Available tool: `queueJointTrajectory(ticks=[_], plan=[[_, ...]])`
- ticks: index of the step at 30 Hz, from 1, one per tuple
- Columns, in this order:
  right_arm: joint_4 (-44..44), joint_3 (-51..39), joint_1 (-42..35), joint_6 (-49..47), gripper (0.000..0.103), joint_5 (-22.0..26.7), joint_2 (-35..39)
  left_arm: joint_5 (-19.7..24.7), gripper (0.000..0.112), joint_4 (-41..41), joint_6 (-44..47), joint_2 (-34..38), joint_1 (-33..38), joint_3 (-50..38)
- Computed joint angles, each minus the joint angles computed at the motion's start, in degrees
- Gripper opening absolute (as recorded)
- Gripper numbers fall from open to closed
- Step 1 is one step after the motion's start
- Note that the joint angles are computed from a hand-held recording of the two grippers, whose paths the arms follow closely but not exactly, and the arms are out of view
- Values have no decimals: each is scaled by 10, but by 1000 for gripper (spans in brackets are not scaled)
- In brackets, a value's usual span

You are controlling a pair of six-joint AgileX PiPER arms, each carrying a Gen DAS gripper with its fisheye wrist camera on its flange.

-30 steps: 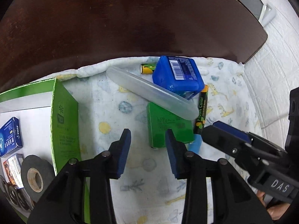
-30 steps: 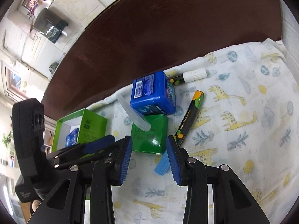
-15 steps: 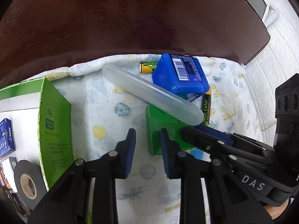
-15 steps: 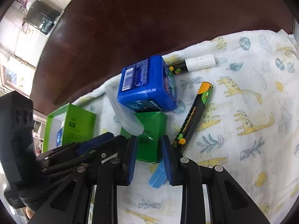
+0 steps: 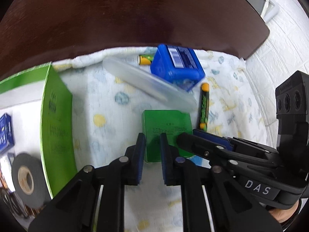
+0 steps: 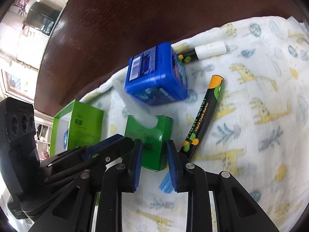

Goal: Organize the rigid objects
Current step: 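Close the right gripper on the small green box and lift it, then carry the green box into the green-rimmed box and release it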

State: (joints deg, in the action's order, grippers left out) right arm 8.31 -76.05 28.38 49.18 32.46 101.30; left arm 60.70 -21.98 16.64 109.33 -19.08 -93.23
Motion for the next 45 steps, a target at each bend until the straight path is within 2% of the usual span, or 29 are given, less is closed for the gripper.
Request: queueJointTrajectory(ticks=[6,11,13,15,17,20,23,26,27,29,32,37,41,45], plan=[[-132,35,102,145,29,19,-59,-50,12,-13,47,-151,9,178],[-179,61,164,225,29,37,-81,-54,13,-28,63,-180,5,239],[-181,79,171,238,29,31,-88,-41,17,-51,81,-179,18,250],[-170,107,169,244,29,4,-97,-31,34,-73,88,-174,31,255],[-193,117,177,285,29,3,-107,-49,43,-69,76,-183,32,265],[-229,131,189,324,29,20,-127,-42,43,-89,92,-189,45,268],[-227,135,189,326,29,8,-124,-46,41,-98,108,-183,37,270],[-217,131,187,316,28,-8,-108,-36,25,-115,115,-153,37,269],[-212,127,185,313,27,-7,-97,-41,25,-133,128,-156,46,277],[-230,145,186,349,27,-37,-100,-42,22,-132,133,-164,46,281],[-263,113,204,367,26,14,-96,-49,21,-132,143,-197,43,289],[-317,59,227,381,26,70,-109,-40,21,-125,148,-245,59,267],[-326,-19,229,337,26,104,-89,-27,22,-125,163,-266,100,243],[-302,-125,215,263,26,117,-32,-9,22,-121,188,-265,158,211]])
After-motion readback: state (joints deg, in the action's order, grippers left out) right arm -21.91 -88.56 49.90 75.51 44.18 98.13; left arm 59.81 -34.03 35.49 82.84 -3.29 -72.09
